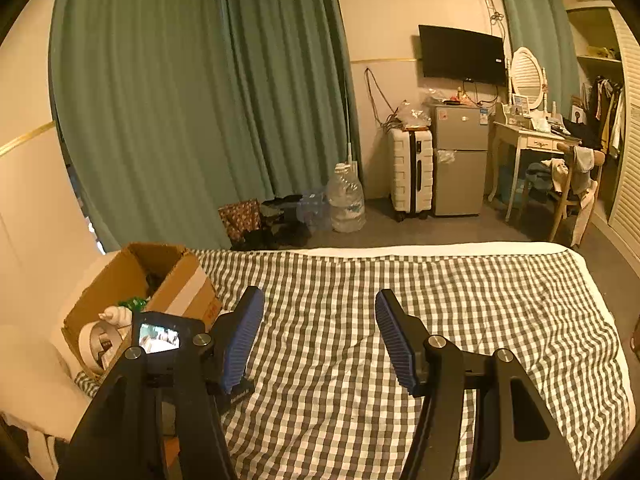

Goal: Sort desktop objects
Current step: 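Withdraw both grippers from the cardboard box back over the bed, then grasp the white toothpaste tube on the bed with the left gripper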

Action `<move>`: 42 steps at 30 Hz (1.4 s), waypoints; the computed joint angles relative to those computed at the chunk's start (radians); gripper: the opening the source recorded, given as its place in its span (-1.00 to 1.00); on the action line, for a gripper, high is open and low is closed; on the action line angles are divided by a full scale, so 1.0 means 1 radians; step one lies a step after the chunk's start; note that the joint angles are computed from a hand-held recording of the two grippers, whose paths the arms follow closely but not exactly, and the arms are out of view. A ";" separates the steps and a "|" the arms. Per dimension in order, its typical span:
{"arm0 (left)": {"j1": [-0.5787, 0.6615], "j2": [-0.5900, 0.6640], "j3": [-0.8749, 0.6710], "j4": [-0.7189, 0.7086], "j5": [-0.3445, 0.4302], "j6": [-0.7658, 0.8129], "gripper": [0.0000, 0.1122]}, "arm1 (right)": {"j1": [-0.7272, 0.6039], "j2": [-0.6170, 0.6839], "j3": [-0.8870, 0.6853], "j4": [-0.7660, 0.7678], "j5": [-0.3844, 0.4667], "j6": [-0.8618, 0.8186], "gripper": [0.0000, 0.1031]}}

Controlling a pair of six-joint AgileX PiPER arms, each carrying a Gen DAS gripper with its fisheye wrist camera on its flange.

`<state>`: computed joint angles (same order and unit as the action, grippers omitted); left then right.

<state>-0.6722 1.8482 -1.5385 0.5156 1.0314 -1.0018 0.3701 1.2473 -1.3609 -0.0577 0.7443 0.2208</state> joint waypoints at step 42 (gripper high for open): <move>0.164 0.189 -0.191 -0.050 -0.043 0.063 0.16 | 0.059 0.096 0.039 -0.068 -0.091 0.094 0.11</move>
